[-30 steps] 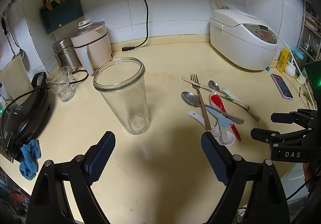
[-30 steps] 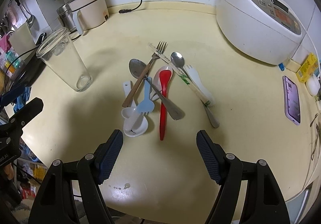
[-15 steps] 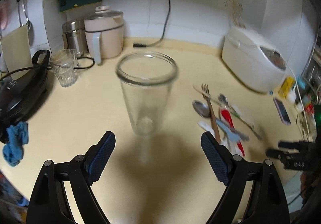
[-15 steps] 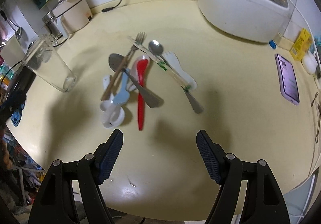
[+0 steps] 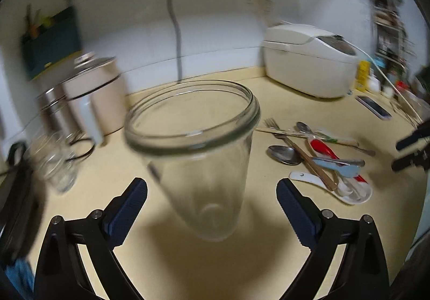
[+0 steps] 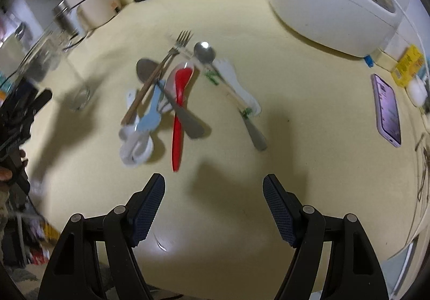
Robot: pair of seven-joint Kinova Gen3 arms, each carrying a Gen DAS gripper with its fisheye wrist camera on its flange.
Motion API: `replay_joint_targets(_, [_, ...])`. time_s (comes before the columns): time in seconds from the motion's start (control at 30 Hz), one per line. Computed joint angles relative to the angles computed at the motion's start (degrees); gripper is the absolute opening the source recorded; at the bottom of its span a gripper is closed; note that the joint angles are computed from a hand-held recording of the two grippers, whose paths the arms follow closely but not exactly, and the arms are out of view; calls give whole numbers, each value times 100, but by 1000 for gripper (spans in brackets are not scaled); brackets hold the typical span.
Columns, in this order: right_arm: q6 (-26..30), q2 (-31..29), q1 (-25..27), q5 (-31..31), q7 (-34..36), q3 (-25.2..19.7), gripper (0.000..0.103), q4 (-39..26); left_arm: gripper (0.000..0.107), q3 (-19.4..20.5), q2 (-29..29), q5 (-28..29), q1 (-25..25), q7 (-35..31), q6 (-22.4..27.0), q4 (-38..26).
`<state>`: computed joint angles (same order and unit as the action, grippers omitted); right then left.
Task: Organize utensils
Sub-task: 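Grasp the tall clear glass with the left gripper and lift it, then lower the right gripper onto the wooden-handled fork while the left gripper holds the glass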
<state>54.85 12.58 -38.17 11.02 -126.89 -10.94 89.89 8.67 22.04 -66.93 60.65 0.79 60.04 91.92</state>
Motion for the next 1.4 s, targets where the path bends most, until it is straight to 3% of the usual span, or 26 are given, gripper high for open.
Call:
replay_joint_targets(0.13, [96, 99, -269, 289, -680, 72, 76, -210, 99, 626, -159, -420, -991, -111, -932, 486])
replay_joint_targets(0.3, [-266, 44, -192, 94, -1495, 152, 76, -109, 97, 1529, -230, -1105, -2312, -55, -2097, 980])
replay_joint_targets(0.37, [-224, 69, -179, 82, -1800, 179, 76, -155, 96, 1566, -281, -1210, -2540, -126, -2563, 1066])
replay_joint_targets(0.53, [13, 201, -194, 175, -2070, 168, 76, -406, 96, 382, -378, -882, -1912, -333, -3395, 1090])
replay_joint_targets(0.67, [272, 507, -291, 354, -1603, 135, 75, -864, 95, -496, -337, -728, -1081, -170, -3287, 1023])
replay_joint_targets(0.7, [357, 596, -354, 434, -1518, 155, 70, -993, 94, -586, -340, -736, -1031, -91, -3355, 1032])
replay_joint_targets(0.77, [520, 830, -459, 547, -1209, 189, 59, -1315, 73, -557, -396, -818, -1107, 17, -3506, 1109])
replay_joint_targets(0.8, [610, 974, -478, 570, -976, 165, 49, -1515, 73, -542, -416, -842, -1145, 11, -3575, 1138])
replay_joint_targets(0.87, [775, 1245, -535, 521, -574, 192, 44, -1900, 73, -512, -440, -845, -1174, -8, -3564, 1166])
replay_joint_targets(1.13, [1157, 2242, -342, -486, 313, 279, 48, -3347, 73, -451, -445, -878, -1219, 20, -3550, 1178])
replay_joint_targets(1.4, [2410, 3518, -645, -624, 528, 748, 51, -5455, 73, -434, -474, -884, -1243, 44, -3597, 1215])
